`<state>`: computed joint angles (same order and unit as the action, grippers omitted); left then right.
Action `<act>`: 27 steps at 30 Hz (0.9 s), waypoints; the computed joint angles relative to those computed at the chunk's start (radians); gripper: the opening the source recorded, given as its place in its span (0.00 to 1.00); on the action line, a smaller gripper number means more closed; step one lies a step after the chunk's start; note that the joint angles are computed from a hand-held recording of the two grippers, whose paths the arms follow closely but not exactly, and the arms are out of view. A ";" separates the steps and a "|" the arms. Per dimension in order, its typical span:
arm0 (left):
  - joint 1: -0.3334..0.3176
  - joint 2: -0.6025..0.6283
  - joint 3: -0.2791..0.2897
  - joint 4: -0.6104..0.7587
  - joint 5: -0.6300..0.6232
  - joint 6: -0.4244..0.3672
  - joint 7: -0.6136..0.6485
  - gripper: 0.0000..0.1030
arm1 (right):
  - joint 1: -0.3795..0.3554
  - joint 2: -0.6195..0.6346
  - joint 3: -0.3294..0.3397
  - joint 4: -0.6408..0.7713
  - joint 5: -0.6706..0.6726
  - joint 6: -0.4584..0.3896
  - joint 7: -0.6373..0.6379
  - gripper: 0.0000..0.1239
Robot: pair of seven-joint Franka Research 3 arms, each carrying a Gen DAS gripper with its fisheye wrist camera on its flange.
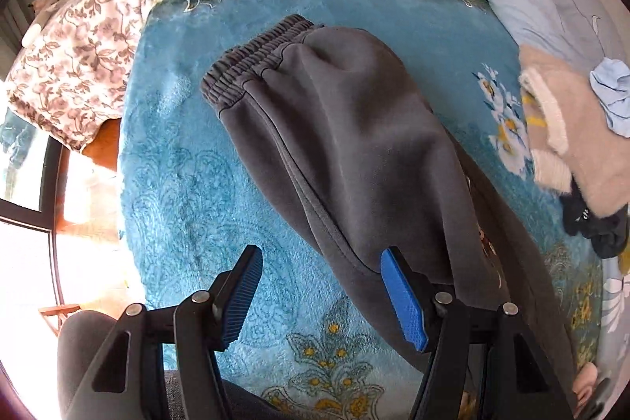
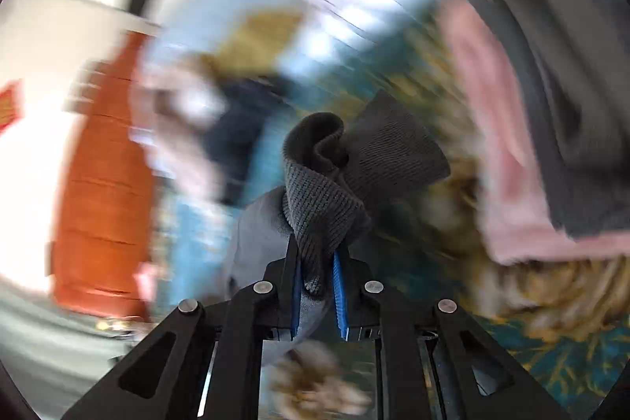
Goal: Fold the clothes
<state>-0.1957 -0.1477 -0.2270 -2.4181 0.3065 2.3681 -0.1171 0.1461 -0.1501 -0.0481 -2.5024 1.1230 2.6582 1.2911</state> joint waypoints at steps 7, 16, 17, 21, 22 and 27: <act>-0.007 0.028 -0.006 0.018 0.018 0.054 0.023 0.65 | -0.001 -0.012 0.007 -0.038 0.013 0.007 0.008 0.17; -0.038 0.130 -0.014 0.132 0.106 0.090 0.209 0.65 | 0.045 -0.006 0.023 -0.024 -0.009 0.038 -0.045 0.41; -0.043 0.140 -0.015 0.146 0.102 0.084 0.226 0.65 | 0.049 0.011 0.022 -0.016 0.011 0.046 -0.058 0.41; -0.046 0.125 -0.006 0.122 0.108 0.119 0.197 0.65 | 0.048 0.047 0.024 0.003 0.082 0.063 -0.071 0.42; -0.041 0.120 -0.001 0.106 0.102 0.136 0.189 0.65 | 0.044 0.050 0.028 0.005 0.059 0.067 -0.045 0.41; -0.018 0.083 0.007 0.033 0.101 0.223 0.102 0.65 | 0.032 0.037 0.032 -0.011 0.001 0.084 0.047 0.41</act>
